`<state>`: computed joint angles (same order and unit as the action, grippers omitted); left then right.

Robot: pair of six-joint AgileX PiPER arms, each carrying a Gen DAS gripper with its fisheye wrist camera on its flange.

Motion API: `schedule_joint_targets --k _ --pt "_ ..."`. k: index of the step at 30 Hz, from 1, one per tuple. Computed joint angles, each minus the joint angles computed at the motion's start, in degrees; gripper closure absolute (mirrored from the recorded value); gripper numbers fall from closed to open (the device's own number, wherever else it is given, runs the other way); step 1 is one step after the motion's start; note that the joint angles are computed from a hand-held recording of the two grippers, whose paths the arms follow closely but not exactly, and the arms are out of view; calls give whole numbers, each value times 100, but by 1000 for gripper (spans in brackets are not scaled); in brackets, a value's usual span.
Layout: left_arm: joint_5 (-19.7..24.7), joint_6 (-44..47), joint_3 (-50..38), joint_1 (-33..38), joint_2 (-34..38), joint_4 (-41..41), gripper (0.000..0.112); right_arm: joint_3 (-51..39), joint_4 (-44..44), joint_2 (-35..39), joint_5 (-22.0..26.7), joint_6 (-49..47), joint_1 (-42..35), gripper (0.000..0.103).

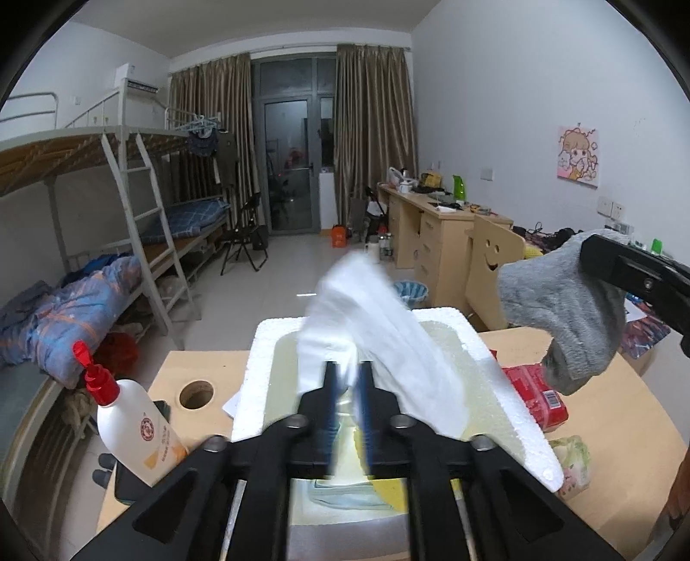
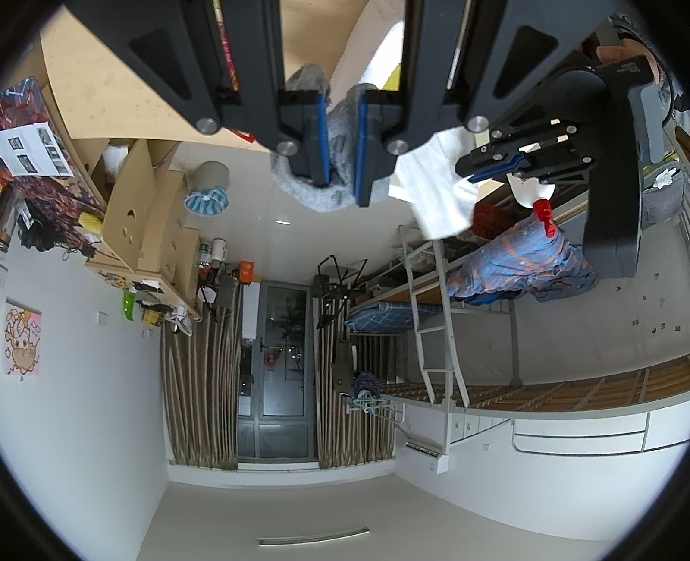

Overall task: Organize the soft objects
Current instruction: 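Open the left gripper to drop the white cloth into the foam box, then lower the grey sock into the foam box and open the right gripper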

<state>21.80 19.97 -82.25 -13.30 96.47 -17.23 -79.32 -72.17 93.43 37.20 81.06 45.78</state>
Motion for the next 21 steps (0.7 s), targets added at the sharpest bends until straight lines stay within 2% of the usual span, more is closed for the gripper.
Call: schedule_joint_targets --k 1,2,3,4,5,7,21 --pt "20 22 -19 23 19 -53 61 3 -8 -2 7 0 1 90" --pt "-38 54 36 28 -11 -104 33 23 -38 -9 11 28 7 90" --pt "-236 98 162 32 -79 -187 22 27 -33 -9 6 15 9 90" --pt "-547 -88 337 14 -168 -48 20 28 -38 1 5 10 12 90" --pt "-660 -309 387 4 -198 183 20 29 -39 5 3 1 12 90" --pt "-479 -100 288 52 -157 1 20 15 -33 34 -7 -1 12 90" --pt "-795 -543 679 189 -453 537 19 -174 254 232 -240 -304 -67 90"
